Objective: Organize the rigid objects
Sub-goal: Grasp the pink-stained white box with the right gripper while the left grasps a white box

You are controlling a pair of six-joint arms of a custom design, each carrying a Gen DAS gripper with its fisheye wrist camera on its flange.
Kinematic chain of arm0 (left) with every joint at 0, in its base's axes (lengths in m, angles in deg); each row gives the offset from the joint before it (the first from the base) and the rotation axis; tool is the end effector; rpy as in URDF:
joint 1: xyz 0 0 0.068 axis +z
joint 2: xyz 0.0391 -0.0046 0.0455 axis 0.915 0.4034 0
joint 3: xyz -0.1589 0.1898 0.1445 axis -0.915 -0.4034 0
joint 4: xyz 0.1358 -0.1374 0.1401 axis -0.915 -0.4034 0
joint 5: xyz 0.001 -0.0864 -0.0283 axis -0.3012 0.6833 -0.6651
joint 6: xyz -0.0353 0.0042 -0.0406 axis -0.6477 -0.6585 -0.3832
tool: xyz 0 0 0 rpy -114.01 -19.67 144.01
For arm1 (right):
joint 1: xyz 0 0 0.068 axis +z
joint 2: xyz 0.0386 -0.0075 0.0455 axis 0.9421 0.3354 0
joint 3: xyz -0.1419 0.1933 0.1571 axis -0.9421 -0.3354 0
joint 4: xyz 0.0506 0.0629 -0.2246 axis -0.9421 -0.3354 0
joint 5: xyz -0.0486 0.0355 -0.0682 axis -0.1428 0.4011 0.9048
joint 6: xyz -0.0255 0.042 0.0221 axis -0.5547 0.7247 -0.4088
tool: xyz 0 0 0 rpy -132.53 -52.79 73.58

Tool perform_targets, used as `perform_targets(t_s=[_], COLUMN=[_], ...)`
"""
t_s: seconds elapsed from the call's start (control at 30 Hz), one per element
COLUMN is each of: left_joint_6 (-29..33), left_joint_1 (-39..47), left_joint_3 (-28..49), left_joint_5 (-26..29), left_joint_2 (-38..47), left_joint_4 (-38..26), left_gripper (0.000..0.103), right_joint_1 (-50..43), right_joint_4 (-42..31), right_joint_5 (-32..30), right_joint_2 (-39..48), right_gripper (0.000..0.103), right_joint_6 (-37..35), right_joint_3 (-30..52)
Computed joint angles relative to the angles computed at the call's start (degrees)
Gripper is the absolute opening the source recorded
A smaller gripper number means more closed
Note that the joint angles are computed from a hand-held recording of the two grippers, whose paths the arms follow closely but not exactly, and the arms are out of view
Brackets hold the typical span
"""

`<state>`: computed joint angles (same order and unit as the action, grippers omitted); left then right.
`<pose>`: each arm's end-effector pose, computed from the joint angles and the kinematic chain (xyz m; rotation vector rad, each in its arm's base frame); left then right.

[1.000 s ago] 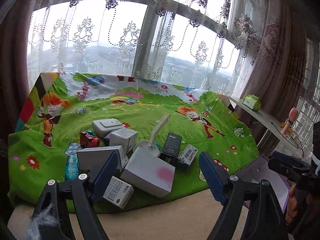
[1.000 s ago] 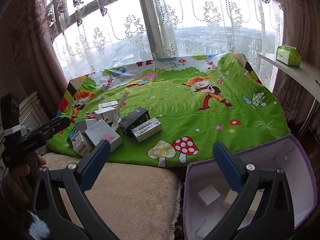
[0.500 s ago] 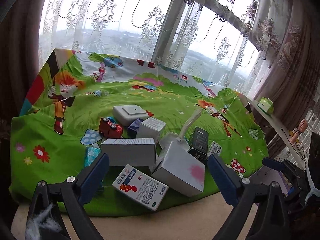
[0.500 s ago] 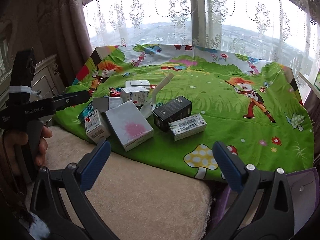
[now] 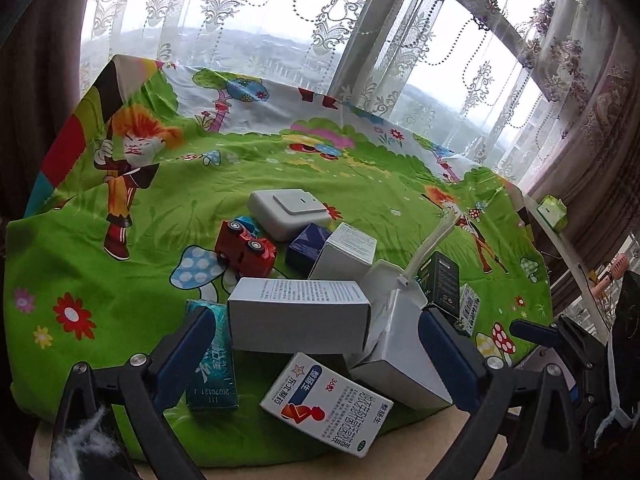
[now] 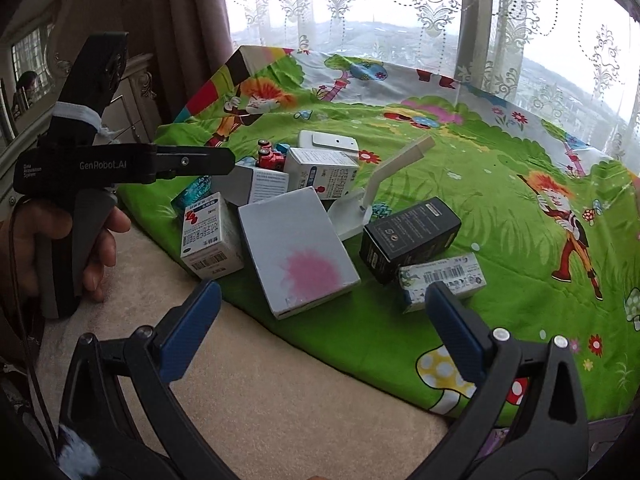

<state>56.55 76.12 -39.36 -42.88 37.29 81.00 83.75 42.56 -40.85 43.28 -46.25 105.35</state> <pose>0.1734 0.0201 0.1541 -0.2803 2.3072 -0.3396 0.1983 0.0621 0.1611 -0.9495 2.1890 0.4327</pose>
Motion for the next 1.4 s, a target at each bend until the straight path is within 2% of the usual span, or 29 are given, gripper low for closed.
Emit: perform_targets(t_s=[0.5, 0.8, 0.83, 0.93, 1.0, 1.07, 1.4], left_joint_6=[-0.11, 0.33, 0.35, 0.32, 0.39, 0.33, -2.55], left_joint_1=[-0.91, -2.17, -2.28, -1.98, -1.66, -2.12, -2.79], left_joint_3=[3.86, 4.73, 4.67, 4.45, 4.1, 3.57, -0.57], left_joint_5=[-1.43, -2.49, -2.54, -2.37, -2.01, -2.63, -4.95], left_joint_2=[11.68, 13.53, 13.51, 13.64, 13.51, 12.62, 4.53], left_joint_4=[2.55, 3.16, 3.26, 3.47, 3.84, 4.08, 5.3], left_gripper=[0.103, 0.102, 0.1, 0.086, 0.086, 0.086, 0.086], right_joint_1=[6.08, 8.03, 8.48, 9.59, 10.06, 10.23, 10.44], right_joint_4=[2.56, 3.46, 3.89, 4.91, 5.8, 5.51, 9.13], right_joint_5=[3.55, 4.8, 5.43, 6.52, 6.84, 6.65, 7.04], right_joint_2=[12.82, 17.01, 17.21, 17.18, 16.71, 16.88, 14.38], right_gripper=[0.102, 0.102, 0.102, 0.102, 0.096, 0.077, 0.074], right_joint_6=[-2.72, -3.16, -3.04, -3.42, -4.02, -4.44, -3.99], right_joint_3=[6.63, 9.04, 9.09, 8.57, 7.71, 7.76, 3.82])
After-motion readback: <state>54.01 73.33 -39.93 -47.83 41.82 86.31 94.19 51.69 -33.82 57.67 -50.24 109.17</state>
